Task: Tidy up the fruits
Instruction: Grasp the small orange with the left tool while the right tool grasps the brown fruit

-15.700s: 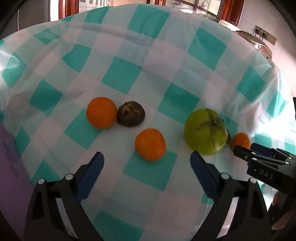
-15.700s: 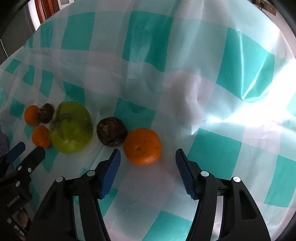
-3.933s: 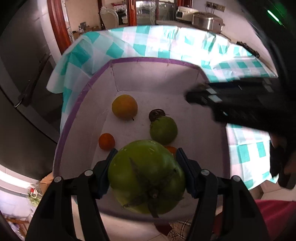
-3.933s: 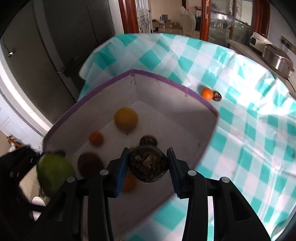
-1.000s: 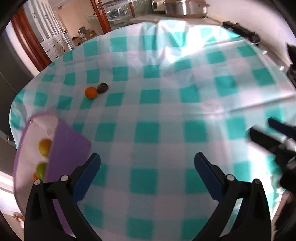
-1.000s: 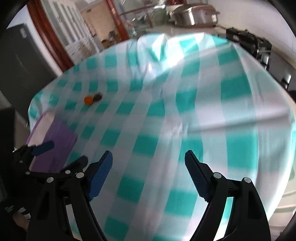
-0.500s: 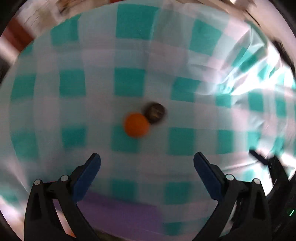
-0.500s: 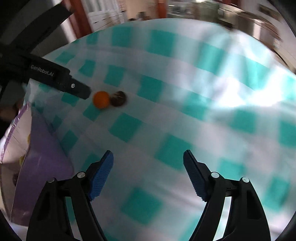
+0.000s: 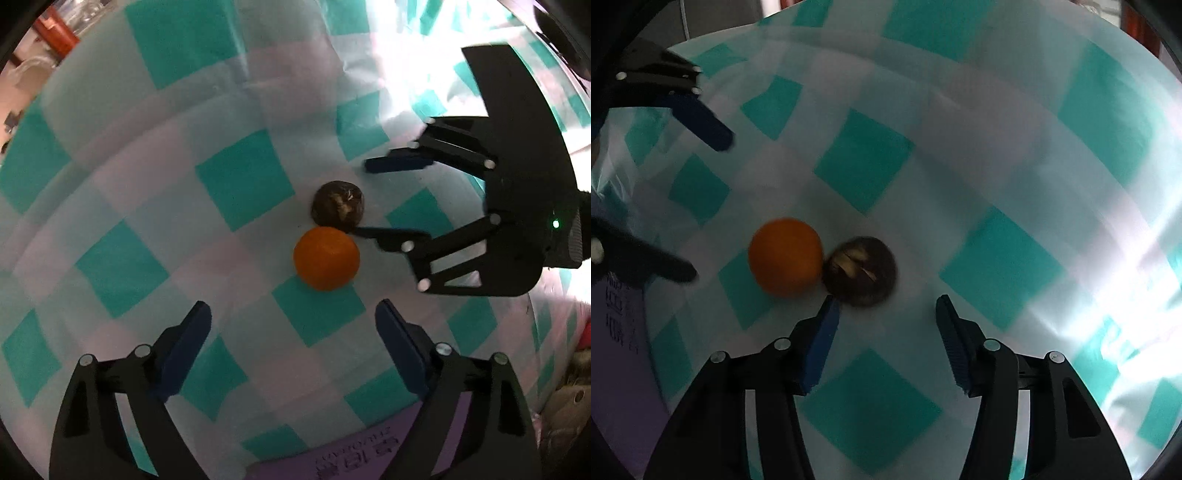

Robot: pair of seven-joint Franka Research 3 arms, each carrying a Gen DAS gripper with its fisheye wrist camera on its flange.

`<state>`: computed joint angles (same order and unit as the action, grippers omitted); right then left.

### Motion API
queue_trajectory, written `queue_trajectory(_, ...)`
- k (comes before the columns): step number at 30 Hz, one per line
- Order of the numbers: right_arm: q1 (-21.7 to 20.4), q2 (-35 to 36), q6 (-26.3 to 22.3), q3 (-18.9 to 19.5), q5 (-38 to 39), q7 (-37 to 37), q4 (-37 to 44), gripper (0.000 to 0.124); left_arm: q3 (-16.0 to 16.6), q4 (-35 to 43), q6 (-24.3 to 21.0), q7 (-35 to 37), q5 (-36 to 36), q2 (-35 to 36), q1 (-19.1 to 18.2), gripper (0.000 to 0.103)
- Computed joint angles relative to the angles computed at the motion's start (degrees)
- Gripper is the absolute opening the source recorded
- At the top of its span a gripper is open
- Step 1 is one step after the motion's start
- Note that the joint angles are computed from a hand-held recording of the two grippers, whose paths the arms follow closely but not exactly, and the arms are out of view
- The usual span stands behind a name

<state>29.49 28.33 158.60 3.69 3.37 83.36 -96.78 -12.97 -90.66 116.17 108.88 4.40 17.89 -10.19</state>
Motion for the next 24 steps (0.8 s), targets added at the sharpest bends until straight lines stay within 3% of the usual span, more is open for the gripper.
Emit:
queue_trajectory(6,1.2,4.2,0.4,0.0,-1.8,-2.9,5.8,0.053,-0.6,1.0,-1.5,5.9,-3.3,1.0,1.7,0.086)
queue_trajectory(8,1.0,4.5,0.0,0.5,-1.3,-4.0,6.5,0.041,-0.5,2.1,-2.2,6.9,-3.6,2.0,1.8,0.085)
queue_trajectory(9,1.9,4.3,0.3,-0.5,-2.1,-3.5,6.1,0.041,-0.4,3.2,-3.0,7.1,-3.6,2.9,1.7,0.085)
queue_trajectory(13,2.8,1.3,3.3,-3.0,-2.1,1.5,0.9,0.041,-0.7,6.9,-4.8,8.3,-3.2,5.9,1.2,0.078)
queue_trajectory(19,1.0,-4.0,5.2,-3.8,-1.6,7.4,-7.1,0.041,-0.6,13.5,-8.8,8.4,-2.0,11.1,0.0,0.052)
queue_trajectory(24,-0.2,-6.3,5.6,-3.6,-2.6,9.2,-10.1,0.041,-0.2,13.6,-6.9,6.9,-0.7,11.4,-0.6,0.051)
